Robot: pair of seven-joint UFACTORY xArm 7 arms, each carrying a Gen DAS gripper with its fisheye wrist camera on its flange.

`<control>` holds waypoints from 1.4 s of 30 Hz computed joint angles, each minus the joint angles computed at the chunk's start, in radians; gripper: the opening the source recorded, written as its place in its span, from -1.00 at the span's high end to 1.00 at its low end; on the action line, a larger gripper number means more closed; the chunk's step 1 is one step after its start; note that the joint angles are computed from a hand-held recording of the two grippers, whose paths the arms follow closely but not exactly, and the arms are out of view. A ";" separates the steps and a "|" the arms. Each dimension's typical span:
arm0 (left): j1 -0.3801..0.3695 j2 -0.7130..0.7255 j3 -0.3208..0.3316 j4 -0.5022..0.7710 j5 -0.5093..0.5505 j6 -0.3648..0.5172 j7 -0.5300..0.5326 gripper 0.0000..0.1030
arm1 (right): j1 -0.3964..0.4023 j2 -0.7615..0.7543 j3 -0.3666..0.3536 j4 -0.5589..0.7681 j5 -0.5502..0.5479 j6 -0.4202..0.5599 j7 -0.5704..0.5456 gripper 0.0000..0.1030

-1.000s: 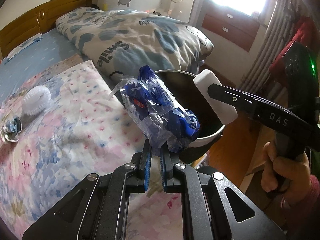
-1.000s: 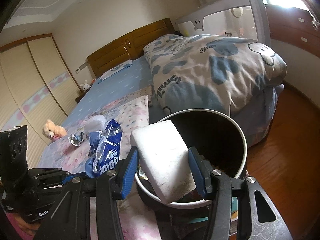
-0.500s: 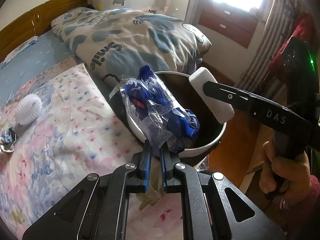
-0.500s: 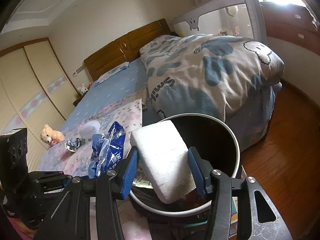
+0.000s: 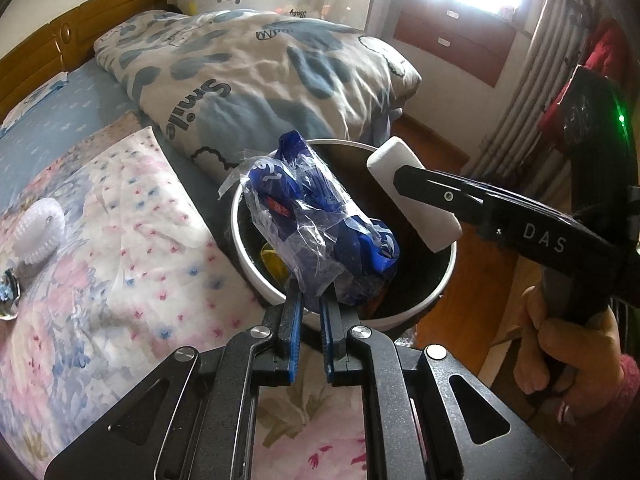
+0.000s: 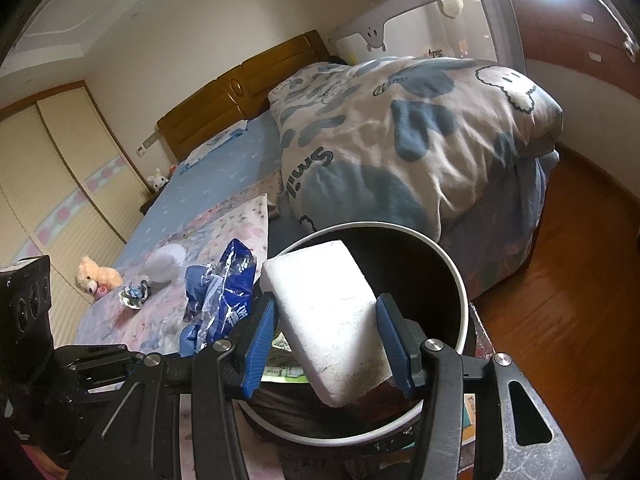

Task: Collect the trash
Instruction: 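Carry both items over the bin and open both tools to drop them, then move both open tools back over the bed toward the white brush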

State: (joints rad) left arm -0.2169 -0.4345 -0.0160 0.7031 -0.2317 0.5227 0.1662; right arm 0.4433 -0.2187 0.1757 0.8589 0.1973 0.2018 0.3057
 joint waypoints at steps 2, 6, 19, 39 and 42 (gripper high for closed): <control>0.000 0.008 -0.003 0.005 0.003 -0.001 -0.002 0.85 | -0.001 0.004 0.000 0.003 -0.001 0.002 0.001 0.00; 0.000 0.023 -0.008 0.017 0.008 -0.002 -0.006 0.85 | -0.001 0.015 -0.006 0.010 0.008 0.001 -0.005 0.00; 0.000 0.050 -0.008 0.032 0.007 -0.003 -0.006 0.85 | -0.011 0.037 -0.011 0.029 0.026 0.010 -0.020 -0.01; -0.001 0.091 -0.021 0.057 -0.003 -0.006 0.001 0.33 | -0.036 0.069 -0.006 0.061 0.038 0.048 -0.019 -0.14; 0.008 0.064 -0.027 0.028 0.016 -0.041 -0.020 -0.04 | -0.036 0.065 -0.007 0.054 0.045 0.037 -0.009 -0.45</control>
State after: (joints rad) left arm -0.2092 -0.3708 -0.0433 0.7313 -0.2158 0.4821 0.1459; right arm 0.4075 -0.1541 0.1690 0.9132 0.2424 0.2387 0.2965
